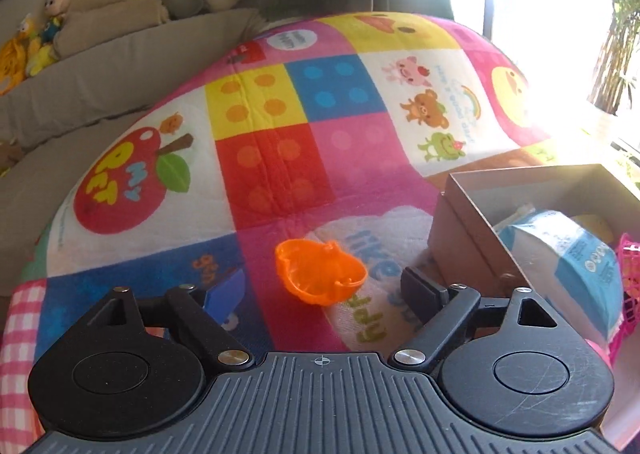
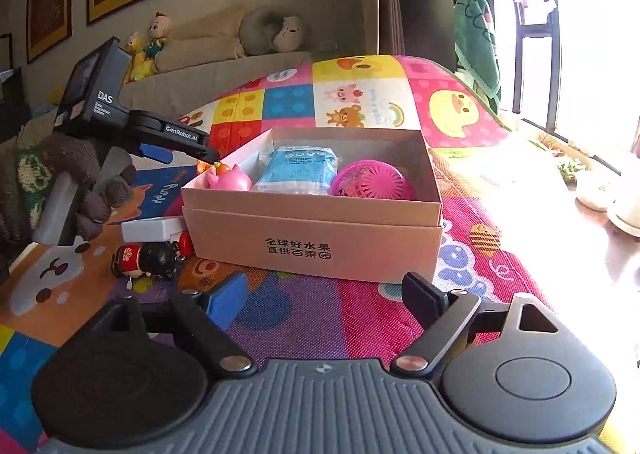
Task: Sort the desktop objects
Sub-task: 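Grasp the orange strainer cup with the left tool and lift it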
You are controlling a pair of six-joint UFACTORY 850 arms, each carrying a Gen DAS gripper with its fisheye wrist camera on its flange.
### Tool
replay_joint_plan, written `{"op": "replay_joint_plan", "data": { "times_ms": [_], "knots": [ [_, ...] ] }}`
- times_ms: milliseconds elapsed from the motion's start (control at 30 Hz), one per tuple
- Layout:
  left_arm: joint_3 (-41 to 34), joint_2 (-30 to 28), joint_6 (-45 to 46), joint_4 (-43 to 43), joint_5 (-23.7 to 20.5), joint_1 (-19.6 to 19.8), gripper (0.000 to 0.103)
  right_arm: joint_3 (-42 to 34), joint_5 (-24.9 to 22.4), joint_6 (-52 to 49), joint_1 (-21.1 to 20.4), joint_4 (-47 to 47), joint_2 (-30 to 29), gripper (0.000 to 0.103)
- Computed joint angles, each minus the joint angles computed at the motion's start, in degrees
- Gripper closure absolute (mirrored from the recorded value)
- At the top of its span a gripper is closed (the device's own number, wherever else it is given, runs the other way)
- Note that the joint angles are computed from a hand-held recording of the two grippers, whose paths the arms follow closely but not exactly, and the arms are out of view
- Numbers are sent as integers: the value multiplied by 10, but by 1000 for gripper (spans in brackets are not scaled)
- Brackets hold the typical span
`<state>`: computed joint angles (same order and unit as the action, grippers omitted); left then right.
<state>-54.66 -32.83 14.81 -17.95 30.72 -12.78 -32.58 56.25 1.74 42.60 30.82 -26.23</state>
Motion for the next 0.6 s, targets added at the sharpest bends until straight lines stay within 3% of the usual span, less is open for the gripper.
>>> {"op": "replay_joint_plan", "data": {
  "times_ms": [133, 267, 433, 533, 600],
  "knots": [
    [-45, -32, 57, -65, -34, 2, 45, 0, -7, 17, -8, -18, 1, 14],
    [-3, 4, 6, -16, -20, 8, 45, 5, 3, 39, -12, -30, 1, 9],
    [150, 145, -135, 123, 67, 0, 45, 9, 15, 54, -12, -18, 1, 2],
    [254, 240, -190, 215, 124, -28, 44, 5, 9, 60, -12, 1, 1, 0],
    [294, 266, -189, 239, 130, -61, 44, 6, 16, 64, -10, 20, 1, 0]
  ]
}}
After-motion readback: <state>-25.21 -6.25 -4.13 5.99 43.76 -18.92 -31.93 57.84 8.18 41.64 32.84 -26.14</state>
